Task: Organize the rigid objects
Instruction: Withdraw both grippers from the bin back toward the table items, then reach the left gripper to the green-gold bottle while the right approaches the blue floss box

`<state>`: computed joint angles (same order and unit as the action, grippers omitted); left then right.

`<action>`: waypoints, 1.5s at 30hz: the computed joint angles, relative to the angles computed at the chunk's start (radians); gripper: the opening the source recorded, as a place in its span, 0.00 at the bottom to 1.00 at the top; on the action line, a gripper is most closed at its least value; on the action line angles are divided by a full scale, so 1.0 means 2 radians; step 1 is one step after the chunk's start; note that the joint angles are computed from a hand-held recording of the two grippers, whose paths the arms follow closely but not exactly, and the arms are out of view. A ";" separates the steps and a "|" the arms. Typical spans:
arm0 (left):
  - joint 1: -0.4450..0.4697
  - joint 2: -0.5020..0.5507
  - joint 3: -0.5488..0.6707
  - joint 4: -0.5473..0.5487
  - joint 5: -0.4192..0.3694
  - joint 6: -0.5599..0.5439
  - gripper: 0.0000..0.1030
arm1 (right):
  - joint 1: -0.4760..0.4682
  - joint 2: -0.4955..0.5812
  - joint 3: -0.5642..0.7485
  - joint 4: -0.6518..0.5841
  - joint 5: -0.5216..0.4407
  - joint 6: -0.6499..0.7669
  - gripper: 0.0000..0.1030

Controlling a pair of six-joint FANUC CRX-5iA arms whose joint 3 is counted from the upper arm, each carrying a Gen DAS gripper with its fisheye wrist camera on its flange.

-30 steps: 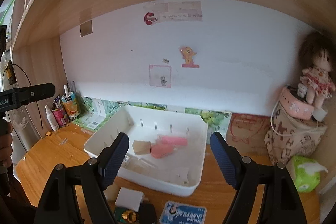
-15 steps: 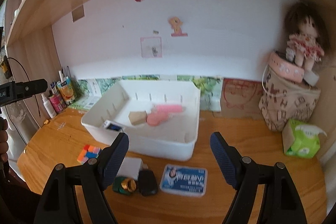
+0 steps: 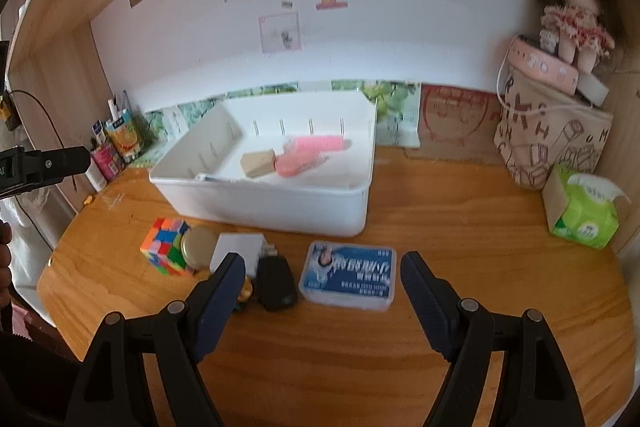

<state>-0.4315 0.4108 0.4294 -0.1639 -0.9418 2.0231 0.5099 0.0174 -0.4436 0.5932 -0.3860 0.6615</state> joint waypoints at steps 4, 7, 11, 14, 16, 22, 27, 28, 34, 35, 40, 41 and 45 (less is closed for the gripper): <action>-0.003 0.015 0.011 0.019 -0.024 -0.005 0.95 | 0.000 0.006 0.016 -0.064 -0.015 0.060 0.78; -0.001 0.027 0.015 0.043 -0.037 -0.008 0.95 | -0.003 0.013 0.030 -0.109 -0.028 0.107 0.78; 0.002 0.046 0.025 0.076 -0.056 -0.007 0.95 | -0.010 0.025 0.053 -0.170 -0.044 0.178 0.78; 0.000 0.060 0.038 0.083 -0.071 0.004 0.95 | -0.016 0.035 0.071 -0.210 -0.055 0.230 0.78; 0.000 0.072 0.048 0.094 -0.082 0.009 0.95 | -0.023 0.044 0.086 -0.238 -0.065 0.266 0.78; 0.001 0.117 0.095 0.116 -0.126 0.028 0.95 | -0.050 0.078 0.141 -0.329 -0.107 0.376 0.78; 0.007 0.157 0.127 0.151 -0.158 0.049 0.95 | -0.074 0.111 0.193 -0.399 -0.153 0.456 0.78; 0.008 0.164 0.132 0.158 -0.163 0.054 0.95 | -0.079 0.119 0.204 -0.412 -0.164 0.469 0.78; 0.019 0.195 0.154 0.193 -0.190 0.079 0.95 | -0.087 0.140 0.229 -0.431 -0.176 0.504 0.80; 0.021 0.200 0.157 0.199 -0.194 0.082 0.95 | -0.087 0.141 0.229 -0.430 -0.173 0.509 0.80; 0.025 0.224 0.185 0.214 -0.216 0.088 0.95 | -0.078 0.146 0.225 -0.408 -0.154 0.514 0.80; 0.026 0.229 0.190 0.219 -0.219 0.089 0.95 | -0.075 0.147 0.223 -0.400 -0.150 0.511 0.80; 0.028 0.254 0.225 0.224 -0.241 0.093 0.94 | -0.064 0.148 0.206 -0.351 -0.121 0.473 0.80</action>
<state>-0.3760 0.9185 0.8793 0.2848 -1.4244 2.2081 0.3823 0.3132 -0.0311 -0.1080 -0.6281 1.6075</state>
